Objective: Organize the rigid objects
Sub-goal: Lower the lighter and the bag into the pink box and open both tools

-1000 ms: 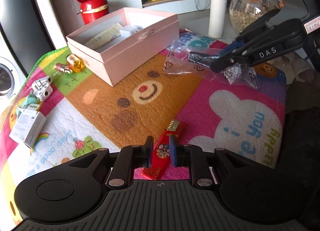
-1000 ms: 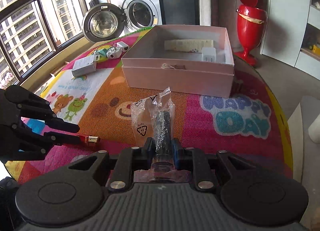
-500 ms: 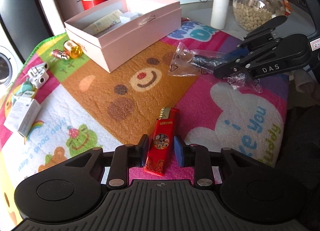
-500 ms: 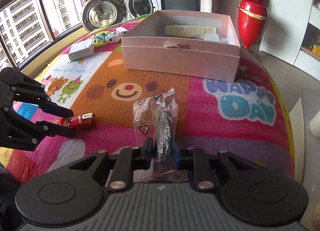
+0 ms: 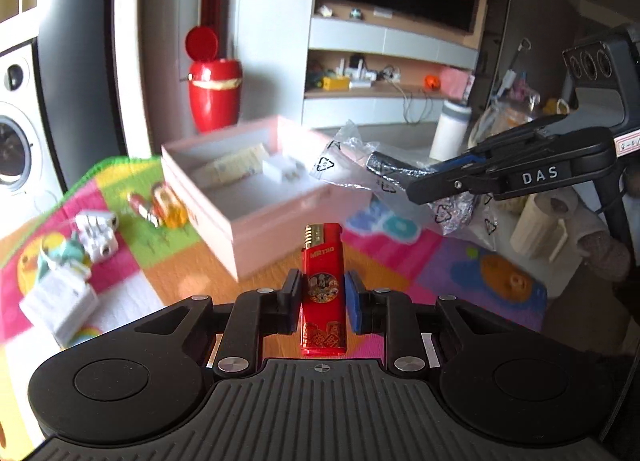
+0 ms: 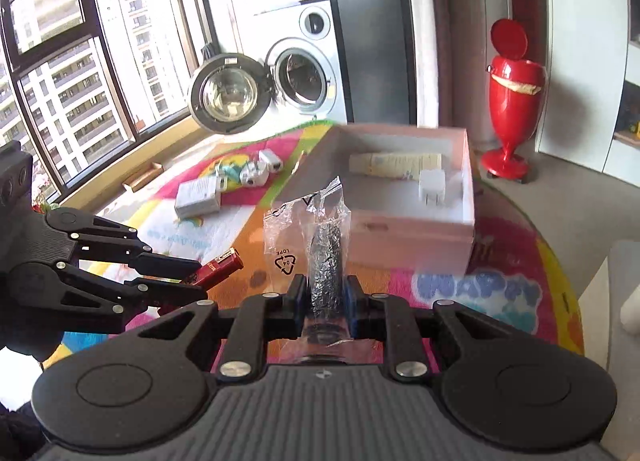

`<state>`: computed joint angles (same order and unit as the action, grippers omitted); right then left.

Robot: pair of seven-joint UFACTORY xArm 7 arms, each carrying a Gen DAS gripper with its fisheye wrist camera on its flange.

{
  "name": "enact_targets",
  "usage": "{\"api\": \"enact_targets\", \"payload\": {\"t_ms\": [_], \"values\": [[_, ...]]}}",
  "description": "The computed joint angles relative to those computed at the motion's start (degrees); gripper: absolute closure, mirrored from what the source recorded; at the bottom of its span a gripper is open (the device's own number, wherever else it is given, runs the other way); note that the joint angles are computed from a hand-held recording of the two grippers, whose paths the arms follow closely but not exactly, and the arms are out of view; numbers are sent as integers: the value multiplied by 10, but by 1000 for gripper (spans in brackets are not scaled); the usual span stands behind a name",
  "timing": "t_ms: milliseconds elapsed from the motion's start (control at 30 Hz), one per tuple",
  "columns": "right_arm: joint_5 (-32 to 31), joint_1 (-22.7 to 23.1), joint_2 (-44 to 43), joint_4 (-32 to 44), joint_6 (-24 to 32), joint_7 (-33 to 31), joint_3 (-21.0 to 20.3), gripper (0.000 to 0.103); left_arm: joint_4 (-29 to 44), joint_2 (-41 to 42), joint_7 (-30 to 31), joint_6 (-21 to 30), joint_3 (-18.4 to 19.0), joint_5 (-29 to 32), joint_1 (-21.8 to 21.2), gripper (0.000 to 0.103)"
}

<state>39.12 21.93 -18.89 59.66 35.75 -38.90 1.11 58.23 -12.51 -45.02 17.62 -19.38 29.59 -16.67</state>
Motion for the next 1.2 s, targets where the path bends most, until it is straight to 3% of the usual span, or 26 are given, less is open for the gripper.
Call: {"api": "enact_targets", "payload": {"t_ms": [100,167,200,267,333,433,567,767,967,1000,1100,1200], "values": [[-5,-4,65,99,-47,15,10,83,104,55,-69,-16,-20,115,57,76],[-32,-17,122,170,-78,57,28,79,181,116,-65,-2,0,100,46,76],[-64,-24,158,211,-87,84,38,61,206,138,-57,6,10,76,39,76],[-145,-36,199,249,-104,164,53,38,236,176,-54,-2,28,27,34,76],[-170,-45,214,258,-91,190,61,38,224,178,-88,-9,52,33,24,76],[-175,-54,202,218,-83,188,68,38,176,157,-147,0,91,64,10,76],[-251,-49,180,152,-96,212,75,38,169,166,-194,84,124,52,-2,76],[-231,-22,131,61,-123,164,80,38,203,233,-231,62,160,-36,9,76],[-194,8,107,19,-138,106,75,38,304,314,-323,105,226,69,-34,76],[-191,10,105,17,-132,102,73,38,330,335,-302,106,228,57,-31,76],[-183,12,108,17,-118,101,71,38,396,385,-153,138,178,-43,10,76],[-170,13,107,12,-116,99,68,38,367,375,-65,105,167,-73,15,84]]}}
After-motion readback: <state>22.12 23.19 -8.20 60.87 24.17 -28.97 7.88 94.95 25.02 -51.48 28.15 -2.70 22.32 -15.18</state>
